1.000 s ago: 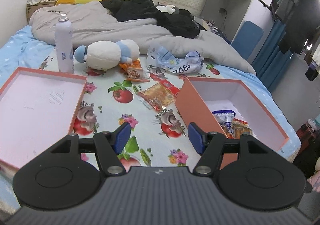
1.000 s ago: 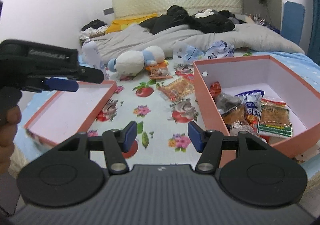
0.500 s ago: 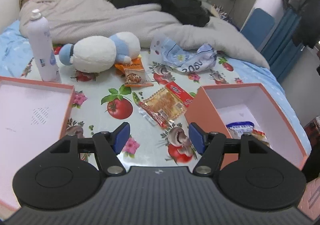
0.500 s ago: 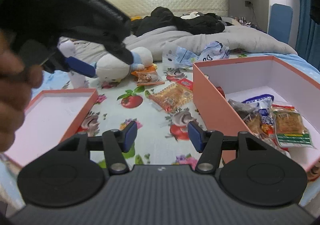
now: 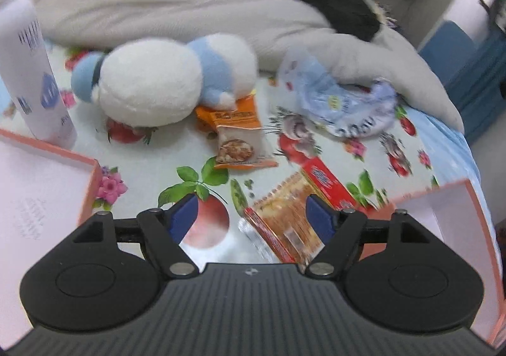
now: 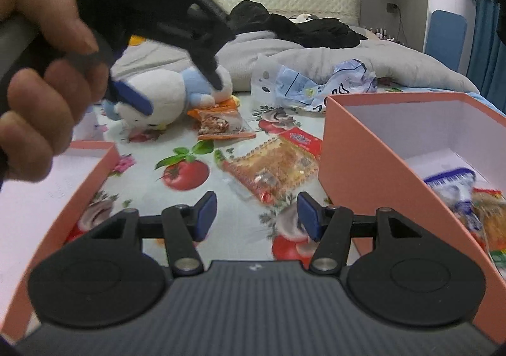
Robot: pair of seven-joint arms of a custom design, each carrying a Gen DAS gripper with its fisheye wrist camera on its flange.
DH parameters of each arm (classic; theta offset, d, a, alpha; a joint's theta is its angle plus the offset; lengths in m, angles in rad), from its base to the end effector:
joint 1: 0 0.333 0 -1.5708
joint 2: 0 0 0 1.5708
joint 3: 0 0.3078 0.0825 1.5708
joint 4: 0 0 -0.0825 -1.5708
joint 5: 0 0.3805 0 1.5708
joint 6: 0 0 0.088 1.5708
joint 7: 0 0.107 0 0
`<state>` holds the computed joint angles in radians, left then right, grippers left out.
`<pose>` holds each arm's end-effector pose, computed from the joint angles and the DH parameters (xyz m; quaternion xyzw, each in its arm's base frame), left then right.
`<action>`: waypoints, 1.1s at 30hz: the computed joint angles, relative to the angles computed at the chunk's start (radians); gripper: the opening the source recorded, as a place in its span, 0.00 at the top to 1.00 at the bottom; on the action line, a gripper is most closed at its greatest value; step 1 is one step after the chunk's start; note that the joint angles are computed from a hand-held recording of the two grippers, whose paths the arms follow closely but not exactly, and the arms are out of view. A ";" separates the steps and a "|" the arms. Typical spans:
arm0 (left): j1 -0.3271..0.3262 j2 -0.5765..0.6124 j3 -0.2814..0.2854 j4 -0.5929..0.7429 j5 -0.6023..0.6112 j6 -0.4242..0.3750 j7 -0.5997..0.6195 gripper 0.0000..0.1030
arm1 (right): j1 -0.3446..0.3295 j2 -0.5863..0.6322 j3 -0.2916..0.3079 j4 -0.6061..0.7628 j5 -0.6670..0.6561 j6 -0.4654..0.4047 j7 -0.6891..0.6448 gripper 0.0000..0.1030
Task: Organize snacks
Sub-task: 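Grasp the orange-labelled bag with the left tool while the right tool grasps the red dried-meat bag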
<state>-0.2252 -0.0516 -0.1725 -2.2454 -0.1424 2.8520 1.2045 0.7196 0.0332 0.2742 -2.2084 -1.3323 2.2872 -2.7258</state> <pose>0.5175 -0.2102 0.4580 -0.6978 0.6386 -0.3109 0.0925 0.3167 0.4449 0.3773 -0.6029 0.6430 -0.3464 0.3211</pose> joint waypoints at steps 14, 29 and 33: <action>0.191 0.358 -0.142 0.306 0.027 0.017 0.065 0.28 | -0.069 0.193 -0.119 0.164 -0.032 0.226 -0.090 0.20; 0.218 0.482 -0.186 0.394 0.174 0.014 0.040 0.50 | -0.052 0.260 -0.161 0.208 0.020 0.255 -0.179 0.24; 0.238 0.482 -0.207 0.377 0.178 0.038 0.042 0.57 | -0.053 0.260 -0.165 0.206 0.001 0.276 -0.185 0.32</action>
